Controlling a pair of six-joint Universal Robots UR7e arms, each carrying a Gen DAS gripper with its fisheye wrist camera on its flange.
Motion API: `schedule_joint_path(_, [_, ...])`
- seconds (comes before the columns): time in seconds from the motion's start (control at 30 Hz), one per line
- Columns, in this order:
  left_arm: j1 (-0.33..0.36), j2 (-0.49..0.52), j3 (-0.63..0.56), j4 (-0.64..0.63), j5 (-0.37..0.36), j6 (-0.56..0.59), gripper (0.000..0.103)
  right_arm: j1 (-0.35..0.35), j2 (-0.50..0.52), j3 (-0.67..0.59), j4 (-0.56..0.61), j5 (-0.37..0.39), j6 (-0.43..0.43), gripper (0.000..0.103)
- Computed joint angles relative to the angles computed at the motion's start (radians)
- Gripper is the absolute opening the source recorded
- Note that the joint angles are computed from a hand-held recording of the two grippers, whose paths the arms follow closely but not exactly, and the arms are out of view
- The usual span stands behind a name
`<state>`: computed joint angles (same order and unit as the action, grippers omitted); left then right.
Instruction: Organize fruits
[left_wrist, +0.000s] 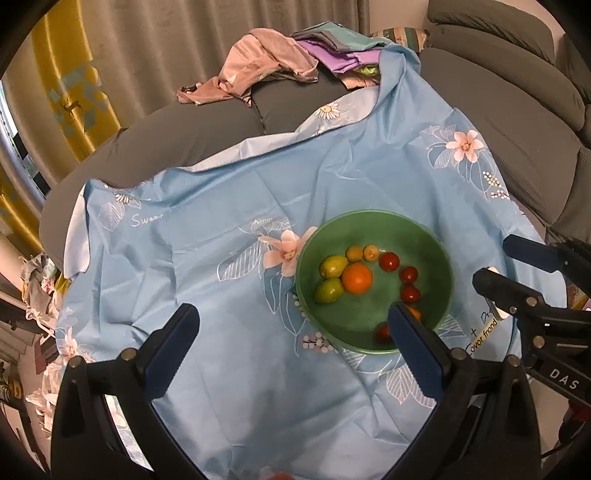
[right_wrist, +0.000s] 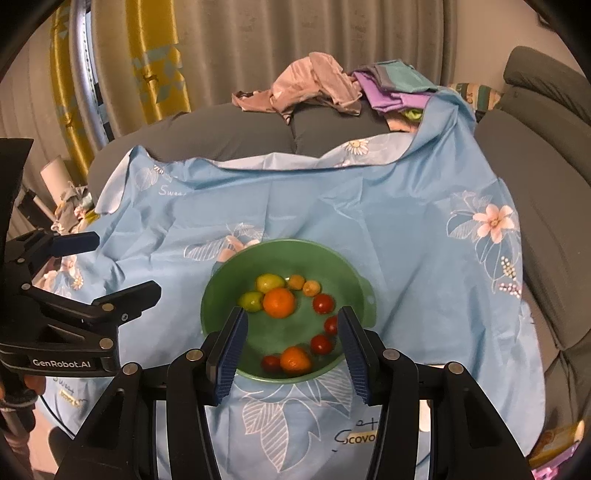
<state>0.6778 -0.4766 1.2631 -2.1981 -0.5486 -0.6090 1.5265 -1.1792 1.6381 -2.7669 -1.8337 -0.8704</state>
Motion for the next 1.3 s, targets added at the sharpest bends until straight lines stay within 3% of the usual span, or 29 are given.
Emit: schedule_joint_path(1.3, [-0.006,0.032,-0.057,0.082,-0.012,-0.023,0.103,0.001,-0.011,-0.002,0.006,0.016,-0.011,0.051])
